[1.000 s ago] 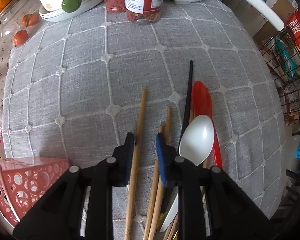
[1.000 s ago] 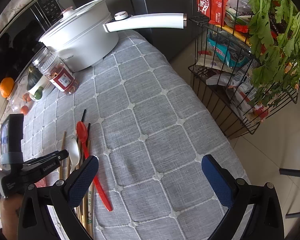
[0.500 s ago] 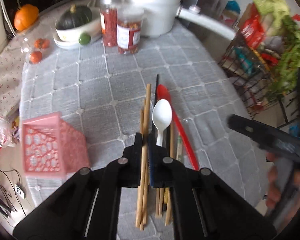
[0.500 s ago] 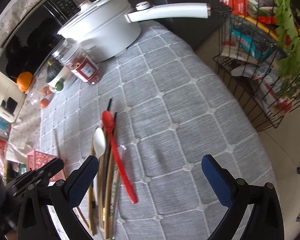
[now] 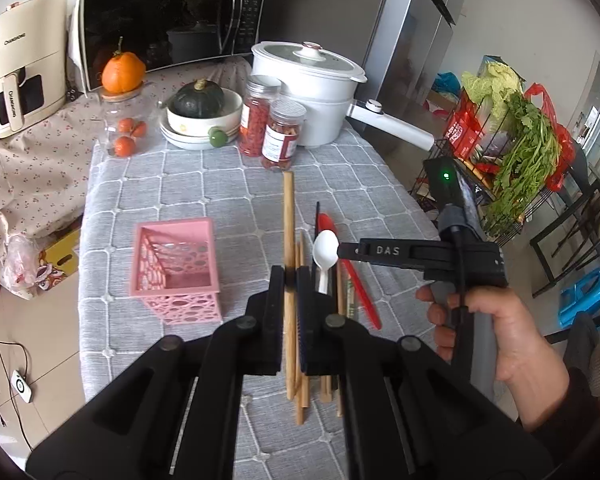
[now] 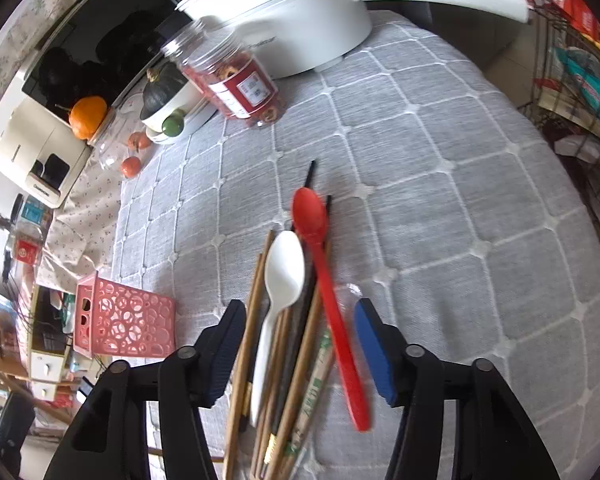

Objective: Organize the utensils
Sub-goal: 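Grasp the white plastic spoon with the right tool while the left tool lifts the chopstick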

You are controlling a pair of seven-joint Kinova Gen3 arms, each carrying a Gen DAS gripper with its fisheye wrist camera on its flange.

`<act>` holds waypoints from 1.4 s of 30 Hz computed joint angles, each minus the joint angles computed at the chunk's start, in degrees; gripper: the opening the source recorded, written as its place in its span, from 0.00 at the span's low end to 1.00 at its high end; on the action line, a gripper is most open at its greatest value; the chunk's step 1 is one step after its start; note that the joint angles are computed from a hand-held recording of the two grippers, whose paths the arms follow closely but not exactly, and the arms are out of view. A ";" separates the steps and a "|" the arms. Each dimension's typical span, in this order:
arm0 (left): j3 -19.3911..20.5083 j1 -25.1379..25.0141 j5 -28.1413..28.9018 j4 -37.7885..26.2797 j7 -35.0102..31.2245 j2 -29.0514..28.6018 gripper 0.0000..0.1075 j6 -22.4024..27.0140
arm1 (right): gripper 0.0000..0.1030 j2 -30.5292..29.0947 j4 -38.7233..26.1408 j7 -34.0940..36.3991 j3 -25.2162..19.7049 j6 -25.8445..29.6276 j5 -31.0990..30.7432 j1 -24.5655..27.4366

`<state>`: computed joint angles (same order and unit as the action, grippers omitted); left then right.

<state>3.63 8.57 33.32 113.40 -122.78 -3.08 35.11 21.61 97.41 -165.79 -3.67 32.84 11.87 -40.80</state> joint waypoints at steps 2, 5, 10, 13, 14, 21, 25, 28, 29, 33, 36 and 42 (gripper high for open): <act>-1.03 -0.63 1.76 0.19 -2.00 0.05 0.06 0.96 | 0.48 1.34 -1.08 0.20 -0.01 -0.44 -0.18 0.16; -2.17 -1.92 4.00 0.37 -4.27 -0.08 0.06 2.32 | 0.48 3.72 -4.29 -0.62 1.30 1.67 0.79 -1.28; -2.96 -3.57 6.12 0.69 -6.23 -0.40 0.06 3.75 | 0.48 8.50 -11.68 -1.89 2.71 9.43 3.21 -3.93; -3.00 -4.18 6.46 0.81 -6.49 -0.26 0.06 3.96 | 0.48 11.10 -15.78 -1.65 3.06 14.71 4.56 -4.99; -2.97 -4.32 6.55 0.91 -6.54 -0.26 0.06 3.88 | 0.43 11.92 -17.10 -1.66 3.35 16.36 5.36 -5.60; -3.54 -4.84 9.14 1.71 -9.54 -1.47 0.06 3.51 | 0.08 11.48 -16.03 -1.05 4.07 15.87 6.01 -6.45; -4.08 -4.79 10.66 2.02 -11.06 -2.06 0.06 3.43 | 0.06 6.95 -8.87 -3.47 3.88 6.70 6.84 -5.53; -4.15 -4.82 10.73 2.08 -10.83 -2.09 0.06 3.38 | 0.07 4.71 -4.74 -6.37 2.27 0.38 9.90 -3.80; -4.11 -4.82 10.66 2.15 -10.65 -2.12 0.06 3.27 | 0.11 4.46 -4.35 -6.31 3.26 -0.34 9.89 -4.49; -4.16 -4.85 10.92 1.99 -10.47 -1.78 0.06 3.10 | 0.61 4.42 -5.07 -7.77 3.92 0.69 12.47 -5.90; -4.12 -5.03 10.80 1.83 -10.37 -1.40 0.06 3.22 | 0.58 7.87 -11.41 -3.23 1.73 7.10 13.07 -5.30; -4.03 -5.53 10.43 1.66 -10.03 -0.95 0.06 3.48 | 0.29 16.57 -24.31 8.96 8.07 20.93 6.40 -10.60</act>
